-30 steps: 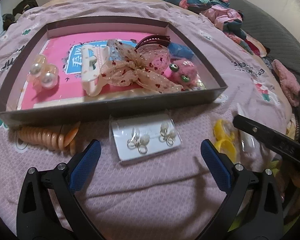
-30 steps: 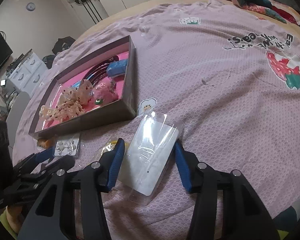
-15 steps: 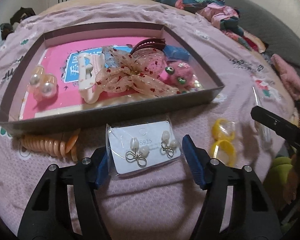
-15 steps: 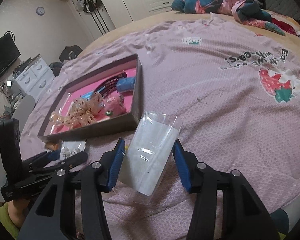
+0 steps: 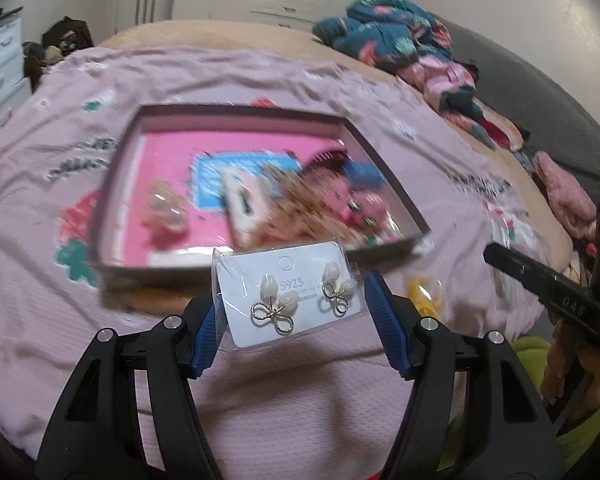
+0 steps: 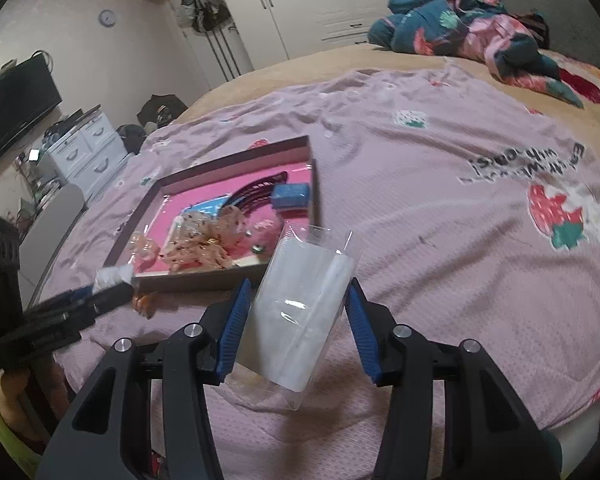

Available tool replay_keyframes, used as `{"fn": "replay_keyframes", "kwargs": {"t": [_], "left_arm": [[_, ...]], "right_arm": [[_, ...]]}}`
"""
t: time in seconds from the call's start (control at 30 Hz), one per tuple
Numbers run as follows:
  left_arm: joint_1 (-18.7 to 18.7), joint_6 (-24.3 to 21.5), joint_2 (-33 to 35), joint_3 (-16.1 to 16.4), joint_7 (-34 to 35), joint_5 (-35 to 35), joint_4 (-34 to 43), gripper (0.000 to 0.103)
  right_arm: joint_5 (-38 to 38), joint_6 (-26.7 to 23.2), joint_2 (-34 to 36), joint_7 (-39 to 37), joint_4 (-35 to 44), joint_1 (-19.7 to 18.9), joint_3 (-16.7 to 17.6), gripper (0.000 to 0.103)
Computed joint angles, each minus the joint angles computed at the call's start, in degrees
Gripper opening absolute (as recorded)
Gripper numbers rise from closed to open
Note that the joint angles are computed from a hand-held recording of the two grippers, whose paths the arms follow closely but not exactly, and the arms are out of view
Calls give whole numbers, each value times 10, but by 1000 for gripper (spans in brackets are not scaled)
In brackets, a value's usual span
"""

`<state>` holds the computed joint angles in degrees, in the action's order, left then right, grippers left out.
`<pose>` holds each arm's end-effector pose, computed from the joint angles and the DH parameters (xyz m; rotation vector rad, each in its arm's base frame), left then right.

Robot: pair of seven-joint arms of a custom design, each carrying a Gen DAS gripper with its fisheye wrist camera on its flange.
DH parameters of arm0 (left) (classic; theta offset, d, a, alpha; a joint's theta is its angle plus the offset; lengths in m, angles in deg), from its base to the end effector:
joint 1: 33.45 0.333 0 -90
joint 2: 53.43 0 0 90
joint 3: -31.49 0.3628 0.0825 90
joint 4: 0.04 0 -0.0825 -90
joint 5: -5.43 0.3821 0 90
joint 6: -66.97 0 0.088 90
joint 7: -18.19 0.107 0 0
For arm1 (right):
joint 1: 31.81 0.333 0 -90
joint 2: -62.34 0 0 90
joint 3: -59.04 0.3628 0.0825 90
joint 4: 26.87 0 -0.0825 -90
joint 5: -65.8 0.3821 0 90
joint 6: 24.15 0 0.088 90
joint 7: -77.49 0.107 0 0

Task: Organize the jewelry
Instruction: 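Carry the sleeve and earring card into the box and open both grippers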

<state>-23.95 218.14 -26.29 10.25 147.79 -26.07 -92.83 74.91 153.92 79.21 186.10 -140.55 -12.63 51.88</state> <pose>0.7322 -0.0872 0.4665 -1.5339 2.3027 -1.0733 0.6521 0.1337 0.4642 -1.4460 1.8621 -0.4727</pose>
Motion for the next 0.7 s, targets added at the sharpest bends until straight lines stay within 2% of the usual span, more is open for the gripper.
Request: {"fn": "replay_keyframes", "kwargs": {"t": [0.1,0.37,0.7], "left_arm": [[4,15,3,2,-5,-1,10,57],[16,18,19,3,-28,6,38,57],[23,22,41,2,-57,24,78,57]], "right_arm": [[-1,-8,7,-13,20,-5,11,47],[8,-29,38,-61,89,-19,43,47],[6,-64,91,-97,190,-15,44,47]]}}
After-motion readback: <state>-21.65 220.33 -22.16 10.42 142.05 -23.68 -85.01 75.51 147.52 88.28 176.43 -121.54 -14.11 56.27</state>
